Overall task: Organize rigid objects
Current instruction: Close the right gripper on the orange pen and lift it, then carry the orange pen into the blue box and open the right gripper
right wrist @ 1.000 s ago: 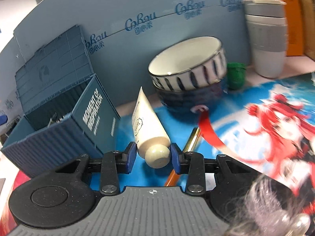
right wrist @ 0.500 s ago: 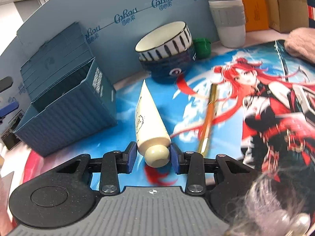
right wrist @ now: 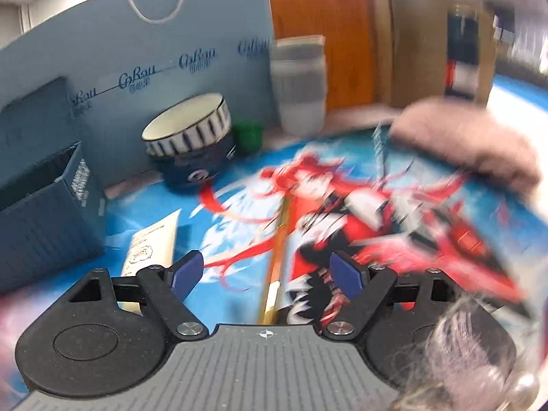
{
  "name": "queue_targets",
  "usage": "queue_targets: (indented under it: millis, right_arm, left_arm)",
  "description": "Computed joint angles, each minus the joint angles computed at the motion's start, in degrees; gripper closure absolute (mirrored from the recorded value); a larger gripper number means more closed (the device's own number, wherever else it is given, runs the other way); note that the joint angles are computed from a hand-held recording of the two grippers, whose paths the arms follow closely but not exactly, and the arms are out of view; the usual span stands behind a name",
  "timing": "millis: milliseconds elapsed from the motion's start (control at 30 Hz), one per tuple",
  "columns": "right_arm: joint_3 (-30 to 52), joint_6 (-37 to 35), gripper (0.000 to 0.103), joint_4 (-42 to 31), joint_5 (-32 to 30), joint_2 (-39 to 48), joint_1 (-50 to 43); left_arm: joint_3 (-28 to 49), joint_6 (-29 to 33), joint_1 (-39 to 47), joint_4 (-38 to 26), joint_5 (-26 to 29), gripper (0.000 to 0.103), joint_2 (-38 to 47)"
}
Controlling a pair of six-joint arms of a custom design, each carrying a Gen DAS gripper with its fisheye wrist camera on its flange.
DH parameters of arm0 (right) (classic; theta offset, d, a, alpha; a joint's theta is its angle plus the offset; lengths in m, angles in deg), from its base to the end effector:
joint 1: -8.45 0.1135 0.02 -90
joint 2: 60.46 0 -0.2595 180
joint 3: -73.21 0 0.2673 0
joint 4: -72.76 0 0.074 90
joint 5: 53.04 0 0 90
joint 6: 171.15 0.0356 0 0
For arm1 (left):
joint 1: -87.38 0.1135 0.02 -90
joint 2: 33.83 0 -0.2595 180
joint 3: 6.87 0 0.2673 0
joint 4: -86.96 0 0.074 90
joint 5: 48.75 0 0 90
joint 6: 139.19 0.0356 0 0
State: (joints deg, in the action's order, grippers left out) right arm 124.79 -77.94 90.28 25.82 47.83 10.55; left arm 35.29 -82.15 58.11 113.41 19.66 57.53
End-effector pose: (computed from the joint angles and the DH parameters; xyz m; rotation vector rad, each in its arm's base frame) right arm 0.3321 0.0191 0.0676 -0.0824 2.2518 0.2688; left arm 0.2677 -0.1350 0.1292 -0.3082 1.9302 -0.3499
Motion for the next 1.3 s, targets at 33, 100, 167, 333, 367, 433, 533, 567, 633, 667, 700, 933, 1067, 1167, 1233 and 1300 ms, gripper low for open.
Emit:
queue_targets:
  millis: [33, 100, 167, 333, 367, 433, 533, 567, 633, 667, 700, 933, 1067, 1167, 1233, 1300]
  right_arm:
    - [0.78, 0.49, 0.022, -0.14, -1.71, 0.84, -0.23]
    - [2.57, -0.72, 0.023, -0.42, -1.64, 2.72, 0.72]
    - [5.36, -1.83, 0.038, -1.86, 2.79, 5.36, 2.97]
    - [5.88, -3.9, 0.083, -0.09, 9.3, 7.02, 6.33]
    - [6.02, -3.8, 0.089, -0.5, 8.8, 6.83, 6.11]
    - [6.03, -3.68, 0.093, -0.96, 7.63, 6.48, 5.58]
    - [4.28, -2.63, 0.093, 0.24, 3.66, 4.75, 4.4]
    - [3.55, -2.21, 0.094, 0.91, 2.57, 3.95, 4.18]
    - [1.43, -1.67, 0.093, 1.98, 0.51, 1.23, 3.72]
    - [0.56, -1.63, 0.093, 2.57, -0.56, -0.01, 3.46]
    - [-0.67, -1.53, 0.094, 3.27, -1.56, -1.75, 3.21]
    - [-5.22, 1.94, 0.093, 6.92, -12.92, -12.08, 2.21]
    - [-1.09, 5.03, 0.093, 7.76, -20.14, -11.25, 4.61]
    - [3.47, 3.26, 0.093, 9.84, -22.03, -7.54, 8.15]
    - [6.97, 2.54, 0.093, 9.84, -20.92, -4.95, 10.93]
    - [10.55, 1.74, 0.093, 10.43, -18.33, -1.98, 13.71]
  left_arm:
    - [0.0, -0.01, -0.02, -0.01, -0.14, 0.0, -0.01]
    - [-0.09, -0.04, -0.03, -0.02, -0.43, 0.0, -0.16]
    - [-0.55, -0.03, 0.05, 0.51, -0.42, 0.0, -0.48]
    - [-1.24, -1.28, 0.84, 1.14, -0.88, 0.0, -0.74]
    - [-1.17, -1.67, 1.03, 0.96, -1.1, 0.0, -0.67]
    - [-1.19, -2.37, 1.36, 0.35, -1.49, 0.0, -0.91]
    - [-1.58, -2.81, 1.78, 0.43, -1.81, 0.0, -1.25]
    - [-1.69, -2.86, 1.84, 0.47, -2.13, 0.0, -1.33]
    - [-1.8, -2.81, 1.88, 0.35, -3.07, 0.0, -1.36]
    - [-1.81, -2.83, 1.95, 0.14, -3.5, 0.0, -1.38]
    - [-1.76, -2.98, 1.96, -0.26, -4.0, 0.0, -1.48]
    - [-2.13, -4.18, 3.4, -1.52, -4.31, 0.0, -2.16]
    - [-3.33, -5.09, 4.24, -1.23, -3.38, 0.0, -3.54]
    - [-3.53, -5.53, 5.27, -3.22, -0.75, 0.0, -5.02]
    - [-4.15, -4.8, 5.41, -2.72, -0.3, 0.0, -5.51]
    - [-4.95, -4.32, 4.97, -1.15, -1.93, 0.0, -5.6]
